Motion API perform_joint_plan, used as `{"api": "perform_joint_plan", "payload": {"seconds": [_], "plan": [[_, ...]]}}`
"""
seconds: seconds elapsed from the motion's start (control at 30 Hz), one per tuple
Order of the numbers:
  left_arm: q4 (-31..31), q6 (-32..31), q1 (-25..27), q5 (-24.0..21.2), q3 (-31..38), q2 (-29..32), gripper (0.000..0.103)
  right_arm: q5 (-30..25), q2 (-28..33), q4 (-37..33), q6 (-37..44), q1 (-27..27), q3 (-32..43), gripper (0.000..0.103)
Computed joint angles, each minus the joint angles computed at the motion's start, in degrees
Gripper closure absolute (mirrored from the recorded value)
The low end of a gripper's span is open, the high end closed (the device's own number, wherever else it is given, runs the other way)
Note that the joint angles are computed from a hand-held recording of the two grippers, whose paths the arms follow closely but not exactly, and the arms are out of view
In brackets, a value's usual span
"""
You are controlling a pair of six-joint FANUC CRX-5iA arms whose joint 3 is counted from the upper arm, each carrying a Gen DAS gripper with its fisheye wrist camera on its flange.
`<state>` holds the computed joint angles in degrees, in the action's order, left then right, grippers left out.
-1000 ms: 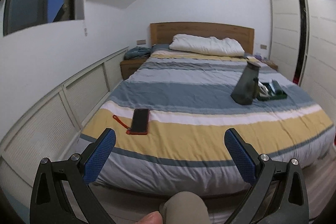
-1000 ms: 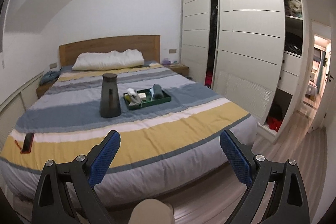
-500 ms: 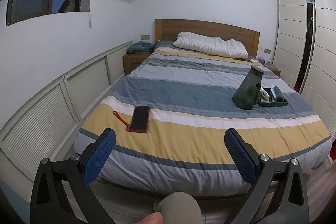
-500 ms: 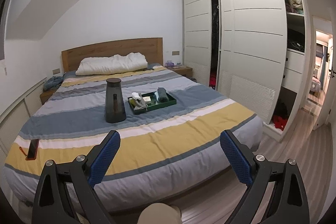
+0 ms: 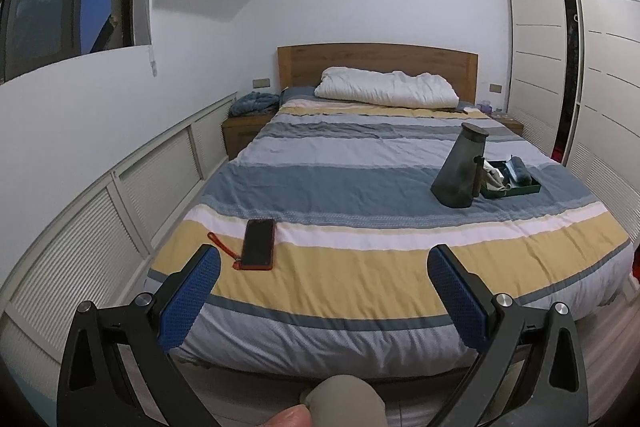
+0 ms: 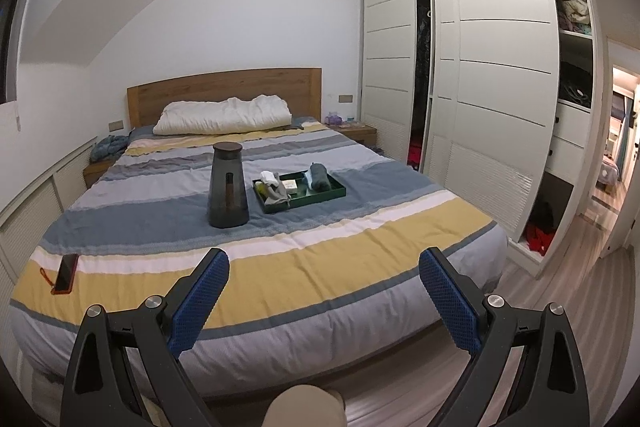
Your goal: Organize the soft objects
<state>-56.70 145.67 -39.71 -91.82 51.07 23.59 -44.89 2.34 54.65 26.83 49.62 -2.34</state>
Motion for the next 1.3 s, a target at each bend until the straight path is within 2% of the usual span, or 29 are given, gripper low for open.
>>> {"api": "perform_joint_plan", "payload": {"seconds": [0.37, 0.47, 0.67, 1.0, 1.3], "plan": [[2.52, -0.46, 1.68, 0.39, 1.55, 0.95, 0.001, -0.7, 0.7, -0.27, 0.66, 0.09, 0.88, 0.005], [1.47, 0.63, 1.49, -0.28, 1.13, 1.17, 0.001, -0.86, 0.81, -0.34, 0.63, 0.18, 0.9, 0.006], [-1.5, 3.91, -1.09, -3.28, -2.48, -0.44, 0.001, -1.53, -0.79, -1.23, 0.61, -0.09, -0.18, 0.006], [-3.89, 8.18, -4.11, -8.43, -7.12, -4.17, 0.001, -5.06, -3.94, 2.3, -2.65, 0.46, -3.32, 0.005], [-2.77, 11.74, -2.97, -7.59, -10.09, -6.06, 0.001, -7.26, -3.24, 0.7, -2.21, 0.55, -1.93, 0.005]]}}
